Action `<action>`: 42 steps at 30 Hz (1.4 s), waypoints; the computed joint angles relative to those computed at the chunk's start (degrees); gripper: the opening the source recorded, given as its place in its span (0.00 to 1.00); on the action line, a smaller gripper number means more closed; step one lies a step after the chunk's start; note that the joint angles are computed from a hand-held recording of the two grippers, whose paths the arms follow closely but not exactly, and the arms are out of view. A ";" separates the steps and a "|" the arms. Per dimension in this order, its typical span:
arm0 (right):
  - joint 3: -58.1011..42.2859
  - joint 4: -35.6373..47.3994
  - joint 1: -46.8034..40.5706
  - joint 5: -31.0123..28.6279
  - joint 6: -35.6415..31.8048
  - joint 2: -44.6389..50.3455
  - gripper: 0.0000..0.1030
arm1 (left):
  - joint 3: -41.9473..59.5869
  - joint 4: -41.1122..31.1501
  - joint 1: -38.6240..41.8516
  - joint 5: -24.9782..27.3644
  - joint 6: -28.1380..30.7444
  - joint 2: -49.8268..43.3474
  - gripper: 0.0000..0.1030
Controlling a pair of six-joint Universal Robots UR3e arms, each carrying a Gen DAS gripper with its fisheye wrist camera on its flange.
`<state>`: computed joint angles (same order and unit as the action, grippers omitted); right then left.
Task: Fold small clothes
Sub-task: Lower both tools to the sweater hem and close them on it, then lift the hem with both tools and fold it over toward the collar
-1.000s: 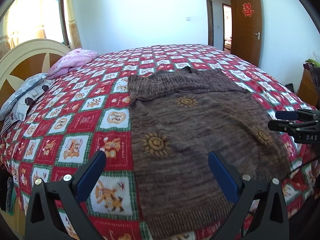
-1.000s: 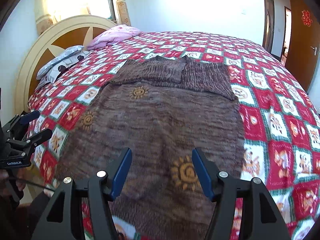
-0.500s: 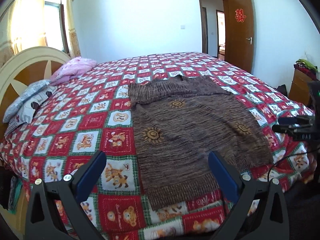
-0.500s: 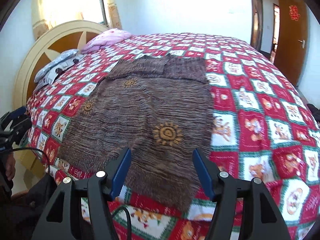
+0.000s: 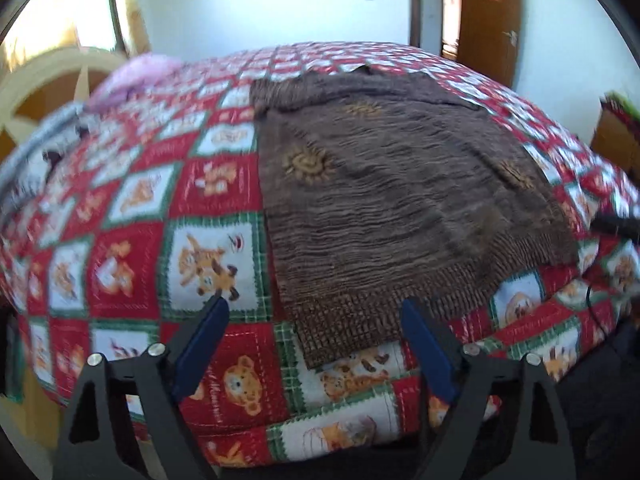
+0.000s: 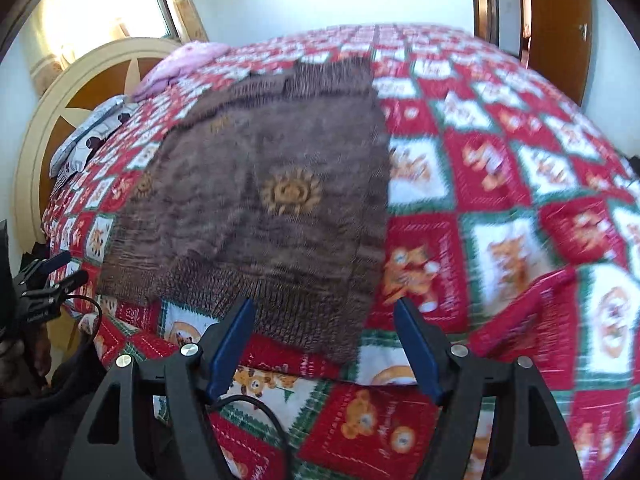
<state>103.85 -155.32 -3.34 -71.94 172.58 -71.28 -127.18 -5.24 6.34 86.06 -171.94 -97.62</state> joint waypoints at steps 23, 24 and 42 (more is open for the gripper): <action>-3.18 1.70 0.79 -1.44 -1.02 6.19 0.09 | 3.76 -9.85 5.37 -14.07 1.28 -4.59 0.08; -2.43 0.97 0.26 -0.86 -0.78 5.61 0.08 | 3.05 -9.07 5.53 -14.31 1.68 -4.12 0.08; 8.07 -11.54 -5.96 4.94 1.15 -5.57 0.06 | -1.85 -10.90 12.99 -25.93 3.87 6.34 0.07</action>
<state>111.92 -166.86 -9.29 -67.01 173.74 -76.85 -129.03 -16.14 19.33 60.13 -168.07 -91.28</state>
